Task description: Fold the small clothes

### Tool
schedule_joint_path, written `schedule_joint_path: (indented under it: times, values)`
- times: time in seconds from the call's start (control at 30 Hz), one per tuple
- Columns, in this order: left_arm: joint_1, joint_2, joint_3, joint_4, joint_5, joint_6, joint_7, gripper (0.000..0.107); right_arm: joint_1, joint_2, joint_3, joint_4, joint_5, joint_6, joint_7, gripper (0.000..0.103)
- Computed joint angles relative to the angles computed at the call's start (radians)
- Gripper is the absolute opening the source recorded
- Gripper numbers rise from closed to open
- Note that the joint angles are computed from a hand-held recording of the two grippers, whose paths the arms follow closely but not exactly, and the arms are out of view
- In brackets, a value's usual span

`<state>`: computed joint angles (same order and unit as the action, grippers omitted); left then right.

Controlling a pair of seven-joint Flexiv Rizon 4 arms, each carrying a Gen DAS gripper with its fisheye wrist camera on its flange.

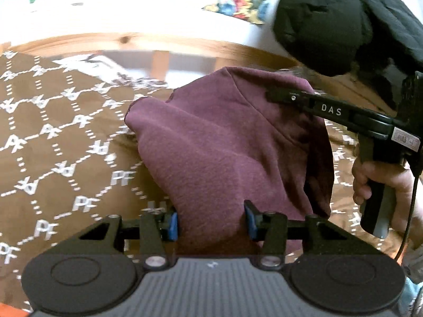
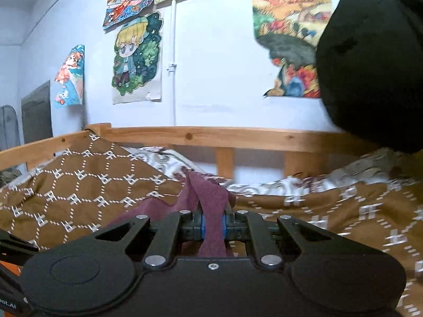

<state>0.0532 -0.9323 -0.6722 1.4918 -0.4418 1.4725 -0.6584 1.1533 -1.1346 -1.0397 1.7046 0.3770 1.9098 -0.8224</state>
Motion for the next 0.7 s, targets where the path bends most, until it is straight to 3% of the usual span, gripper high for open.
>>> schedule_joint_path:
  times: [0.17, 0.43, 0.63, 0.7]
  values:
    - [-0.033, 0.007, 0.098, -0.024, -0.014, -0.044, -0.052, 0.051, -0.064, -0.013, 0.073, -0.099, -0.041, -0.042, 0.037, 0.011]
    - [-0.046, 0.007, 0.123, -0.028, -0.036, -0.063, -0.048, 0.054, -0.070, -0.033, 0.072, -0.102, -0.106, -0.121, 0.159, 0.011]
    - [-0.095, 0.026, 0.202, -0.030, -0.044, -0.080, -0.118, 0.066, -0.068, -0.001, 0.089, -0.061, -0.166, -0.181, 0.257, 0.026]
    - [-0.091, 0.036, 0.203, -0.013, -0.050, -0.067, -0.135, 0.073, -0.053, 0.004, 0.080, -0.034, -0.181, -0.178, 0.283, 0.039]
